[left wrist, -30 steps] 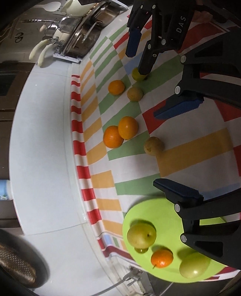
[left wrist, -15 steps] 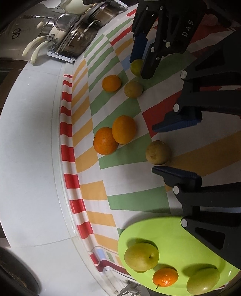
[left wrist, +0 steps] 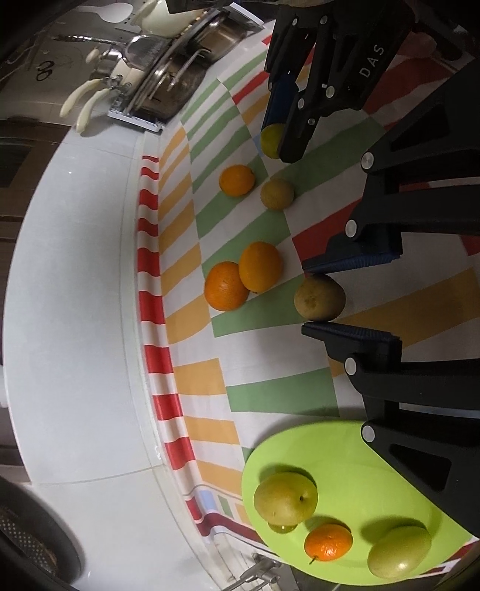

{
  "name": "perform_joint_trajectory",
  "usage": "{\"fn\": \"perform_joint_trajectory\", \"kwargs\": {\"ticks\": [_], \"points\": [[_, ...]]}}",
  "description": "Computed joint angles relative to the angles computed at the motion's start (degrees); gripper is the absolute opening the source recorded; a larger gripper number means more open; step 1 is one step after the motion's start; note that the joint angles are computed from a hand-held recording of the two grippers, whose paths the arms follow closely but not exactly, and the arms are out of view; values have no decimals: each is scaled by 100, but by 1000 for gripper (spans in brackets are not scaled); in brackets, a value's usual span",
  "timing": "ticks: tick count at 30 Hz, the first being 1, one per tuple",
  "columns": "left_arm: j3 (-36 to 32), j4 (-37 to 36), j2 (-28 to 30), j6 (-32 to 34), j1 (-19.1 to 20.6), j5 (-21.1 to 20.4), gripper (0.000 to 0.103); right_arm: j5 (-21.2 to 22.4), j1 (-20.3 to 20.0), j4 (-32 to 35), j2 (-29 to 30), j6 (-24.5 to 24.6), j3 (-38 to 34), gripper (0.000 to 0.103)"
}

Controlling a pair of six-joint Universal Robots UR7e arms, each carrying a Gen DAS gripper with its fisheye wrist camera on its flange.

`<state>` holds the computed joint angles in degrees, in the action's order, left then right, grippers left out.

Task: Organize fruits
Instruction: 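Grasp the brown kiwi with the left tool while the right tool grasps a green lime, then carry the kiwi and lime onto the green plate and open both tools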

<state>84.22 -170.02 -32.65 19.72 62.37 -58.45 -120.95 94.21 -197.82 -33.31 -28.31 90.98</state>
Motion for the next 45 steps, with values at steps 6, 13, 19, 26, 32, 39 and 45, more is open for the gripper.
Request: {"fn": "perform_joint_trajectory", "kwargs": {"ticks": [6, 13, 19, 26, 32, 39, 45], "points": [[341, -301, -258, -43, -96, 9, 27, 115, 131, -205, -92, -80, 156, 30], [823, -745, -597, -32, -208, 17, 27, 246, 296, -419, -192, -174, 365, 30], [1261, -1118, -903, -55, -298, 75, 27, 403, 457, -560, -254, -269, 542, 30], [1729, -1560, -1275, -45, -364, 218, 27, 518, 663, -660, -200, -379, 589, 30], [1971, -1766, -1545, 28, -369, 288, 27, 600, 840, -752, -99, -425, 570, 30], [2166, -1955, -1827, 198, -292, 298, 27, 654, 1031, -833, 83, -454, 457, 30], [2216, -1977, -2026, 363, -155, 295, 27, 667, 1181, -805, 335, -429, 191, 30]]}}
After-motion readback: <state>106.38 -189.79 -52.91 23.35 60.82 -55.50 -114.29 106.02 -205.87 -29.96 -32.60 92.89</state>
